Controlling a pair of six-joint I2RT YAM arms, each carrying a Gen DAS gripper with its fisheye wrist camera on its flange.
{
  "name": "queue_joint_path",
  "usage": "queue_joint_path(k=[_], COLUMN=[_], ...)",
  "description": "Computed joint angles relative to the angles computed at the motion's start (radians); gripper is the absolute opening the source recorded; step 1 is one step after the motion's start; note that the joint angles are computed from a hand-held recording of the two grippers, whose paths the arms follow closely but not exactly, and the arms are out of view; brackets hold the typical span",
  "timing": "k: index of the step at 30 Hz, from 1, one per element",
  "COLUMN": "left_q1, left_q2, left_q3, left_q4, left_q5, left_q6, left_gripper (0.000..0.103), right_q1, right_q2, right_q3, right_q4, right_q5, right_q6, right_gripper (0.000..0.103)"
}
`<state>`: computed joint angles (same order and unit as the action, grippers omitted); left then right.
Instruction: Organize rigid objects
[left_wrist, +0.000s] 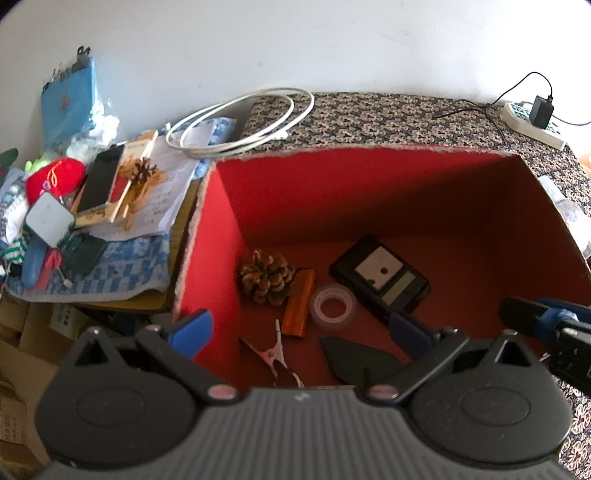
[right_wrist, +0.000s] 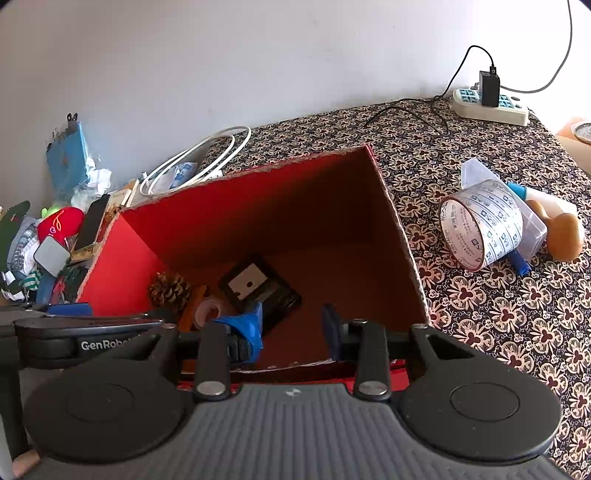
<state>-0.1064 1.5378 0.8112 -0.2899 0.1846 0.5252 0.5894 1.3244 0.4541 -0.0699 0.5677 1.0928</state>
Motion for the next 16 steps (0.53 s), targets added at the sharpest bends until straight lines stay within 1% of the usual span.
queue_joint_path(k=[7,13,16], left_q1=[0.001,0.017,0.02], left_q2=[0.003,-0.018,-0.028], left_q3=[-0.004,-0.017,-0.021], left_q4=[0.011,0.024,0.039], left_q5=[0.003,0.044,0.044], left_q6=[0.001,0.017,0.006], left_gripper=[0.101,0.101,0.101], right_q1=[-0.005,-0.004,-0.006], right_q2=[0.005,0.012,0.011], right_q3=[0.002,0.003,0.002], right_q4=[0.003,0.011,0.012], right_q5=[-0.003,-0.005,-0.007], right_q6=[-0.007,-0.009,-0.012], right_gripper=[0.018,0.018,0.018])
